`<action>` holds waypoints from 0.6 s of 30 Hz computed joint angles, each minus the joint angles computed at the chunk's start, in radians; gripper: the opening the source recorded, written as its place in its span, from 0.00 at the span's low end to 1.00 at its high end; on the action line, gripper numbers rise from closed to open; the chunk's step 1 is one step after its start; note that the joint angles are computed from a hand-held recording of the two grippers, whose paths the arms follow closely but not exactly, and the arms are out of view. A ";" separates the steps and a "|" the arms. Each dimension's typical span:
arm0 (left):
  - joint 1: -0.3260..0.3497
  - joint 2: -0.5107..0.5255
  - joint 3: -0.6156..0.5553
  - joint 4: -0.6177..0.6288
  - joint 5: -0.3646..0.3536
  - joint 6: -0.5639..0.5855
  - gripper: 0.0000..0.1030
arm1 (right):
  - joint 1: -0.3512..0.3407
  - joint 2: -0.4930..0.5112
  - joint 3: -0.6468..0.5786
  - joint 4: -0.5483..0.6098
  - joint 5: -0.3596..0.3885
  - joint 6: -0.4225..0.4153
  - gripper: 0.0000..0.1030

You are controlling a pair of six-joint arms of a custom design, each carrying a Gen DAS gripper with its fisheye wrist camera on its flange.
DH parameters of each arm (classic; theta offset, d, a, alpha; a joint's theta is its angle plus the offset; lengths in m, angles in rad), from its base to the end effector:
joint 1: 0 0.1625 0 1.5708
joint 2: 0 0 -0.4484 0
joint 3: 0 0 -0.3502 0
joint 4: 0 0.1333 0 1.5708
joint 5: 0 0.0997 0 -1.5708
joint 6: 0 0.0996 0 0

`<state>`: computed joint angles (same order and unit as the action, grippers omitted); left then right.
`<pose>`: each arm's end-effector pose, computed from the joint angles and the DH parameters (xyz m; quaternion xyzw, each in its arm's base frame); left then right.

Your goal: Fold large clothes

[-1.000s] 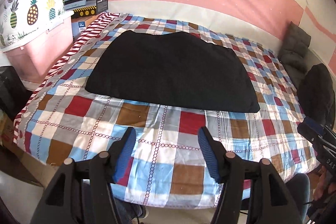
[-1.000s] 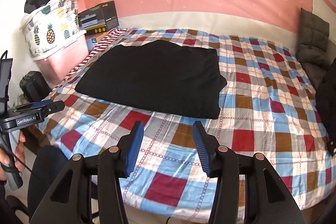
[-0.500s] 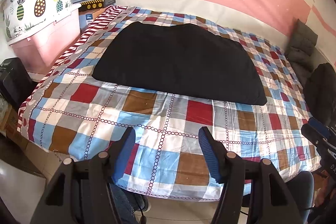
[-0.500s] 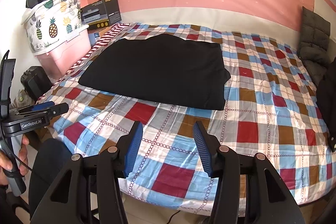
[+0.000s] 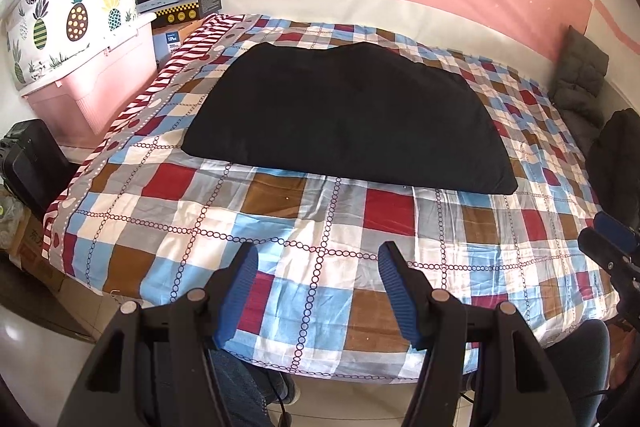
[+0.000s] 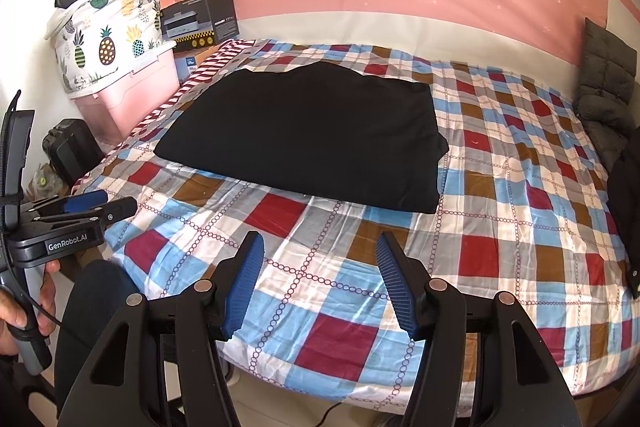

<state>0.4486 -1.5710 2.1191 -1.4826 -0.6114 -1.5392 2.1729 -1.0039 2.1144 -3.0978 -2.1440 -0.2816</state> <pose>-0.2177 -0.3432 0.3232 -0.0332 0.8542 -0.3598 0.3738 0.3606 -0.3848 0.1908 0.3485 -0.8733 0.2399 0.2414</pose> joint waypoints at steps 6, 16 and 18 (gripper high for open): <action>0.001 0.000 -0.002 0.011 -0.002 -0.011 0.63 | 0.001 0.002 -0.001 0.000 0.000 0.002 0.57; 0.003 -0.007 0.000 0.012 -0.001 0.011 0.63 | 0.003 0.004 -0.003 0.000 -0.002 0.004 0.57; 0.003 -0.008 -0.002 0.021 -0.001 0.000 0.63 | 0.004 0.005 -0.003 -0.001 -0.004 0.004 0.57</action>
<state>0.4512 -1.5785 2.1172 -1.4611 -0.6123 -1.5390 2.1764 -0.9990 2.1113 -3.0986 -2.1476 -0.2777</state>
